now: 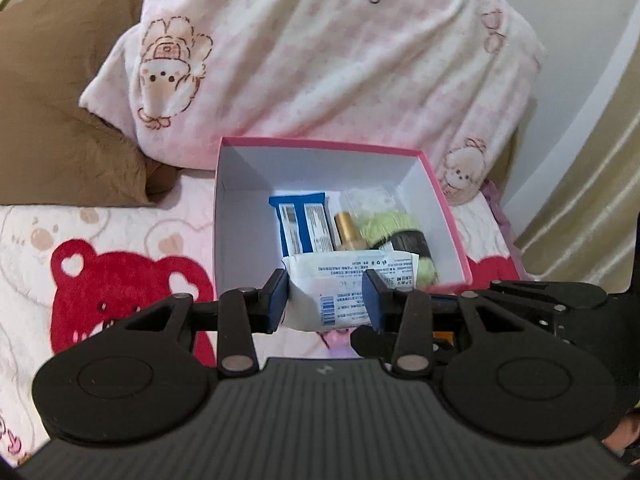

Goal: Organize objects
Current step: 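Carry the sachet into the pink box and lower it by the wipe pack, then open the left gripper and withdraw it from the box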

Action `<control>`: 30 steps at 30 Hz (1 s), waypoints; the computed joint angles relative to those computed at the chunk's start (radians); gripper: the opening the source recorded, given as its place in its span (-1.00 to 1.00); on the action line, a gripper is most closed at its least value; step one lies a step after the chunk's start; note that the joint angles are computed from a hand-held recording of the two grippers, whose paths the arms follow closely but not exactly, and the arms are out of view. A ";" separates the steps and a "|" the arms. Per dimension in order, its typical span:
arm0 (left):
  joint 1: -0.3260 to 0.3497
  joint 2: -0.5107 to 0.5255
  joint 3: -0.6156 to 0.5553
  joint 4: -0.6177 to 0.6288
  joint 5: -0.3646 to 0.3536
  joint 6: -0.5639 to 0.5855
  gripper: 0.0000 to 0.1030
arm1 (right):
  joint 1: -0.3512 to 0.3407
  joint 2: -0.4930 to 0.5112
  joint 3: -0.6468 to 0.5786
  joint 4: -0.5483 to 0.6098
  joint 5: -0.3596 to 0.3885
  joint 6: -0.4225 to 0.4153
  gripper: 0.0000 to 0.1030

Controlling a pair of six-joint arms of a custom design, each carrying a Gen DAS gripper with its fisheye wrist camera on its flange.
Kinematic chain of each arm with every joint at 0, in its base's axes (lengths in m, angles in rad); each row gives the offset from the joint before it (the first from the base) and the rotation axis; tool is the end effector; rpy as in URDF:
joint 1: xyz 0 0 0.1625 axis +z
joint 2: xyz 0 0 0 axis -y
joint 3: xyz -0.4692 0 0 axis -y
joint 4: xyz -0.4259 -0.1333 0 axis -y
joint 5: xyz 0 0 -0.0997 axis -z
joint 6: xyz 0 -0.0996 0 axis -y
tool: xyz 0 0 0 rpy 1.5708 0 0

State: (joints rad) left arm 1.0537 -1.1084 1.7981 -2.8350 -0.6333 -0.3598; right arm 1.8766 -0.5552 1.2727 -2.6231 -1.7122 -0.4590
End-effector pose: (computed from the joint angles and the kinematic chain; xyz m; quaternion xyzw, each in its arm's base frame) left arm -0.1374 -0.6737 0.3161 -0.0604 0.8630 -0.4128 0.2850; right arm 0.3685 -0.7710 0.0694 0.3561 -0.9169 0.1604 0.0822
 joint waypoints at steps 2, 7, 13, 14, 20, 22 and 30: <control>0.026 0.022 -0.053 0.037 -0.020 -0.014 -0.24 | -0.006 0.040 -0.079 0.050 -0.005 0.024 -0.02; 0.093 0.081 -0.140 0.056 -0.085 -0.019 -0.26 | -0.038 0.131 -0.235 0.140 -0.005 0.130 -0.01; 0.159 0.133 -0.179 0.068 -0.149 -0.026 -0.26 | -0.068 0.185 -0.272 0.141 -0.028 0.147 -0.01; 0.166 0.139 -0.184 0.070 -0.155 -0.025 -0.26 | -0.073 0.193 -0.283 0.153 -0.029 0.151 -0.02; 0.199 0.167 -0.214 0.101 -0.201 -0.043 -0.26 | -0.096 0.221 -0.337 0.224 -0.027 0.163 -0.02; 0.207 0.176 -0.225 0.121 -0.211 -0.058 -0.26 | -0.099 0.227 -0.351 0.246 -0.034 0.171 -0.02; 0.228 0.217 -0.272 0.162 -0.217 -0.092 -0.26 | -0.094 0.275 -0.422 0.299 -0.116 0.178 -0.02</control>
State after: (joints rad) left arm 1.2813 -0.8918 1.5262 -2.6731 -0.8500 -0.4519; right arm 1.7829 -0.2804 0.8510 -2.3241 -1.8280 -0.2808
